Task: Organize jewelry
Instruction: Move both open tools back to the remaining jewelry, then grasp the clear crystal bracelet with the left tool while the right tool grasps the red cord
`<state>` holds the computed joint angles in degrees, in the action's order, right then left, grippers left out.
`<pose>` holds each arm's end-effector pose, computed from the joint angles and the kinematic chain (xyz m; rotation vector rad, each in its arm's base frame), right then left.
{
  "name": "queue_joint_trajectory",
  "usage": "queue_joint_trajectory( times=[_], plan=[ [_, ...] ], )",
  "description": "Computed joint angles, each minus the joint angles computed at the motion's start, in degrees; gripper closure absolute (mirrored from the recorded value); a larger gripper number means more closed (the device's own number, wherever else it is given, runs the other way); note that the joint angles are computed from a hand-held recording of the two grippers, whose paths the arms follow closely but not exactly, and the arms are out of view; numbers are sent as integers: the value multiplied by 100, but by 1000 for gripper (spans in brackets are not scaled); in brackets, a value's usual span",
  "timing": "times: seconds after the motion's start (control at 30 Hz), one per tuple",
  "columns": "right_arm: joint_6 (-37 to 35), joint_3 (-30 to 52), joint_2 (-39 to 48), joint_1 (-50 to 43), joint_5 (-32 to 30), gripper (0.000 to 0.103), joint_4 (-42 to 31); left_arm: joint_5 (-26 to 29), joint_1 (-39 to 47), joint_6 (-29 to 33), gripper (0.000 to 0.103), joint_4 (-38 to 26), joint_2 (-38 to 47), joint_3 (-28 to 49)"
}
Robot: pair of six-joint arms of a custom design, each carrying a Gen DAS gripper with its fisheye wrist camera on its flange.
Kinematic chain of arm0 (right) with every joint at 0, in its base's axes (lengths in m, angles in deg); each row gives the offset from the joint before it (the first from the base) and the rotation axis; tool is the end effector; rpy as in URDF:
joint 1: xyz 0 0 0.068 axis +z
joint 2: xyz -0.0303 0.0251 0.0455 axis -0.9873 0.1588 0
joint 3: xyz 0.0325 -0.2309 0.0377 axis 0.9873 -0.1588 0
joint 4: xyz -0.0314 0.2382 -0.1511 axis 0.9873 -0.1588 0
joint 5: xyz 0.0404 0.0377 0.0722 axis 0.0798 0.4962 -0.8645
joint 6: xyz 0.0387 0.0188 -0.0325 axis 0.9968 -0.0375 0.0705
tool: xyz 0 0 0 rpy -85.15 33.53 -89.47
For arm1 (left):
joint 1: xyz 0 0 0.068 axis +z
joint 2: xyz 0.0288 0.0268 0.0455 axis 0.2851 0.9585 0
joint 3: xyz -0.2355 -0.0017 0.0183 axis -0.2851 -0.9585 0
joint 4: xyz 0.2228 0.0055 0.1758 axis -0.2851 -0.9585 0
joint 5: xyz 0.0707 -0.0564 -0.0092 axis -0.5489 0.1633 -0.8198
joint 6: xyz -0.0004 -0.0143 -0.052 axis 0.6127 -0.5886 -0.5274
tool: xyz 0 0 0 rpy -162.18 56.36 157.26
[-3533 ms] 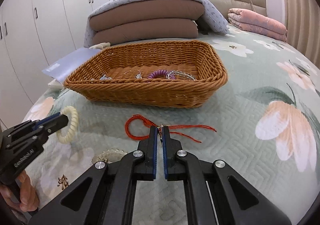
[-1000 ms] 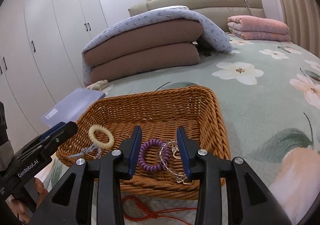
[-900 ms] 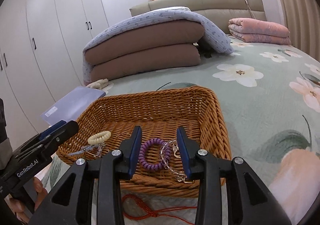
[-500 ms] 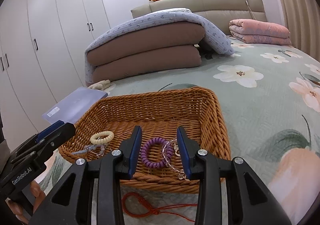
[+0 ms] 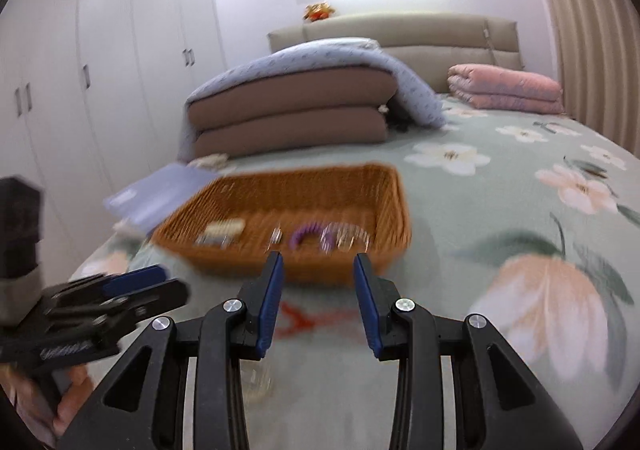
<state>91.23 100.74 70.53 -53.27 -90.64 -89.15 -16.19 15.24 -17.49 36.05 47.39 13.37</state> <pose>0.3093 0.1679 0.2688 -0.5062 2.0440 0.5023 0.2466 -0.0098 0.2593 -0.1650 2.1473 -0.2795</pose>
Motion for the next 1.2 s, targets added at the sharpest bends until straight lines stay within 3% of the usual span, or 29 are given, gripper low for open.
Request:
queue_joint_trajectory(
  times=[0.17,0.43,0.6,0.93,1.1,1.2],
  plan=[
    [-35,-202,-41,-40,-310,64,-178,190,-199,86,51,-456,59,-216],
    [-214,721,1102,150,-79,64,-624,-12,-554,191,51,-301,771,11],
    [-464,1254,1599,344,78,64,-931,-353,-835,284,74,-433,1223,278],
    [-600,2526,2733,399,-6,64,-1887,-305,-878,304,74,-490,1208,287],
    [-658,2702,2887,412,-31,64,-1998,-337,-864,375,74,-502,1302,363],
    [-638,2649,2845,413,-3,82,-1949,-473,-967,352,79,-472,1317,364]
  ],
)
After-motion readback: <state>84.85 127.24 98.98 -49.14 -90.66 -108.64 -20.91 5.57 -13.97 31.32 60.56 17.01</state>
